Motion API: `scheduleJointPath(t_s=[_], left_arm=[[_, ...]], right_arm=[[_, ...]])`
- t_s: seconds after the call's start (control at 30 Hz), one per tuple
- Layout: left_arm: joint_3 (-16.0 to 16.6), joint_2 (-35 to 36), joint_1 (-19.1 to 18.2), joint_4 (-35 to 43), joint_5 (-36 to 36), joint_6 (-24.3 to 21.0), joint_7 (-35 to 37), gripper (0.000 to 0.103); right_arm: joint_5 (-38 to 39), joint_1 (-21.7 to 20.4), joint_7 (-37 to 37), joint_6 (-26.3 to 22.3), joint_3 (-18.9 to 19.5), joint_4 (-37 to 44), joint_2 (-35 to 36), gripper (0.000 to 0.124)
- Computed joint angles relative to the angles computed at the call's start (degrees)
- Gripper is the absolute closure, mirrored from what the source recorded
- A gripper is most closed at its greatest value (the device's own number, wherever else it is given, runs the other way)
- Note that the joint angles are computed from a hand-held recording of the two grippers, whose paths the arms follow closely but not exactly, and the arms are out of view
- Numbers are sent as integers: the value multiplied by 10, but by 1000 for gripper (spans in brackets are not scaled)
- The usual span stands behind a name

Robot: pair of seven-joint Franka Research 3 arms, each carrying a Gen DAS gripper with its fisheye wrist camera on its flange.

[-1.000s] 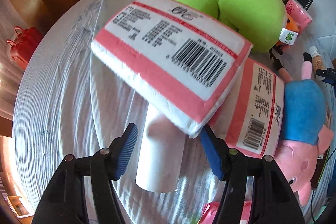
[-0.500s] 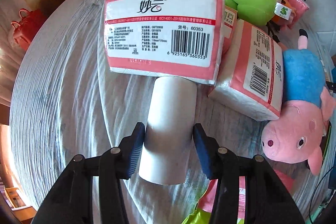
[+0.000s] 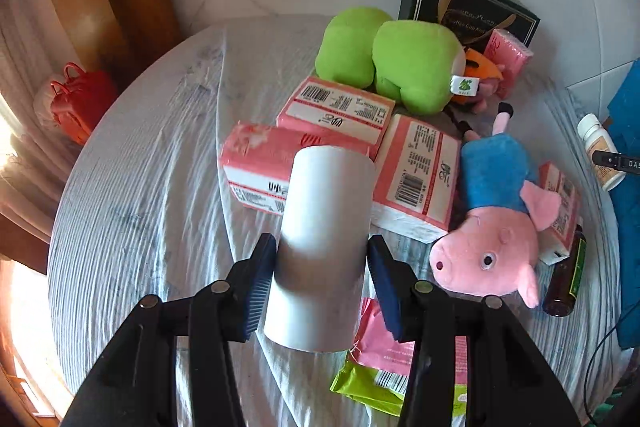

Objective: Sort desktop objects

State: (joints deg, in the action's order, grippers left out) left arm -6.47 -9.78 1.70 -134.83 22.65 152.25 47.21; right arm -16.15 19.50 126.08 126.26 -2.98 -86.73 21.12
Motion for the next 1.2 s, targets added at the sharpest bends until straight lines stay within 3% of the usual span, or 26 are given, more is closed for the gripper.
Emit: scheduleJointPath(t_s=[0.23,0.4,0.6,0.87,1.0,1.2], left_arm=[[-27,-100,-8,-34,42,22,-31,56],[-47,-127,-25,-24,53,49,-27,56],[-76,-108,-53,28,64,82,-23,56],[-111,2,-122,181,66,94,6,56],[-126,86,-168,292,97,71,2,56],[-128,230,-267,491,116,15,22,56]], right_arm=[[-114,50,128,74,20,-121,-132,72],[-208,46,209,65,67,-179,-226,72],[-280,10,284,33,128,-259,-347,72],[-289,-58,323,-23,175,-365,-519,72],[-268,-90,313,-52,175,-423,-613,72],[-230,-135,274,-99,152,-515,-756,72]])
